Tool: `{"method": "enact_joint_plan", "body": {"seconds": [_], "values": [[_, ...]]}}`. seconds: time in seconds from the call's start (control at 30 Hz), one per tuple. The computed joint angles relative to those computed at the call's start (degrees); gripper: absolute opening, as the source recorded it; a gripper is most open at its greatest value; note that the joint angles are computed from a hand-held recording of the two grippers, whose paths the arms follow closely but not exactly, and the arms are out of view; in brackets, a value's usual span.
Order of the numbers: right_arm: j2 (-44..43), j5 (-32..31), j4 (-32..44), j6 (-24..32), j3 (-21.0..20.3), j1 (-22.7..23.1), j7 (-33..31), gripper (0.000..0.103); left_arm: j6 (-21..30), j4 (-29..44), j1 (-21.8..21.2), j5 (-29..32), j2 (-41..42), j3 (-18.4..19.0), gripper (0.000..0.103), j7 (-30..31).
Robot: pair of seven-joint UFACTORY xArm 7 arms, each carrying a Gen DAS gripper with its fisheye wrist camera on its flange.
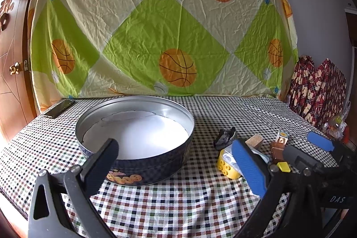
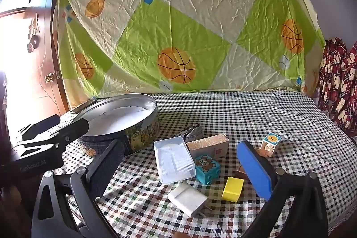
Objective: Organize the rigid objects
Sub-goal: 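Move the left tool toward the white translucent plastic tray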
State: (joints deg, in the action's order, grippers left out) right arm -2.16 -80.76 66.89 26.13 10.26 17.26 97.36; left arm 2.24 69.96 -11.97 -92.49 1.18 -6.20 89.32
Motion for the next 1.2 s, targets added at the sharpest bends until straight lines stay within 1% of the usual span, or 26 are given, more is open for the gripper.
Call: {"method": "enact_joint_plan", "body": {"seconds": [0.1,0.3,0.33,0.4,0.53,0.63,0.73,0.8,0.9,0.97,1.0,1.03,1.07,1.13,1.2], "values": [[-0.09,0.19,-0.10,-0.26,-0.20,-0.21,-0.08,0.102,-0.21,-0.01,-0.06,0.10,0.21,-0.09,0.103,0.03],[-0.22,0.09,-0.68,0.18,-0.15,-0.46,0.86,0.102,-0.63,0.13,-0.21,2.66,0.97,-0.46,0.103,-2.19],[-0.47,1.38,-0.95,-0.11,-0.29,-0.53,0.19,0.102,-0.70,0.08,-0.24,3.79,1.09,-0.52,0.103,-3.24],[-1.08,1.67,-1.79,-0.92,-0.48,-1.01,0.20,0.102,-0.77,0.03,-0.23,5.12,1.32,-0.70,0.103,-4.41],[-1.40,0.53,-2.55,-0.80,-0.31,-1.66,1.87,0.102,-0.76,-0.10,-0.21,6.25,1.55,-1.11,0.103,-5.50],[-1.60,2.06,-3.21,-1.17,-0.45,-2.10,2.09,0.102,-0.83,-0.06,-0.27,7.36,2.06,-1.43,0.103,-6.46],[-1.89,1.84,-4.11,-1.04,-0.52,-2.62,2.41,0.102,-0.80,-0.30,-0.26,9.66,2.61,-1.79,0.103,-8.48],[-2.26,0.12,-4.91,-0.62,-0.52,-3.04,3.11,0.102,-0.66,-0.33,-0.07,10.61,2.97,-2.11,0.103,-9.17],[-2.67,1.51,-6.06,-1.00,-0.76,-3.54,2.92,0.102,-0.02,-0.53,0.15,9.49,2.96,-2.73,0.103,-7.72],[-3.15,1.55,-6.91,-0.50,-0.71,-3.95,3.32,0.102,1.18,-0.52,0.03,7.18,2.87,-3.01,0.103,-4.63],[-3.62,3.32,-7.49,-0.07,-0.77,-4.06,1.37,0.102,1.85,-0.41,-0.19,6.41,2.98,-3.08,0.103,-3.25],[-3.93,3.09,-8.02,0.06,-0.75,-4.43,1.72,0.102,2.09,-0.28,-0.57,6.65,3.30,-3.17,0.103,-2.78],[-4.09,2.58,-8.40,-0.17,-0.78,-4.84,2.60,0.102,1.88,0.01,-1.04,8.31,3.86,-3.24,0.103,-3.76],[-4.31,0.98,-9.09,-0.50,-0.86,-5.65,5.11,0.102,2.30,0.50,-1.44,9.43,4.67,-3.71,0.103,-3.82],[-4.51,2.58,-9.59,-0.58,-1.03,-6.07,4.20,0.102,2.62,1.44,-1.67,10.28,5.76,-4.31,0.103,-3.66]]}}
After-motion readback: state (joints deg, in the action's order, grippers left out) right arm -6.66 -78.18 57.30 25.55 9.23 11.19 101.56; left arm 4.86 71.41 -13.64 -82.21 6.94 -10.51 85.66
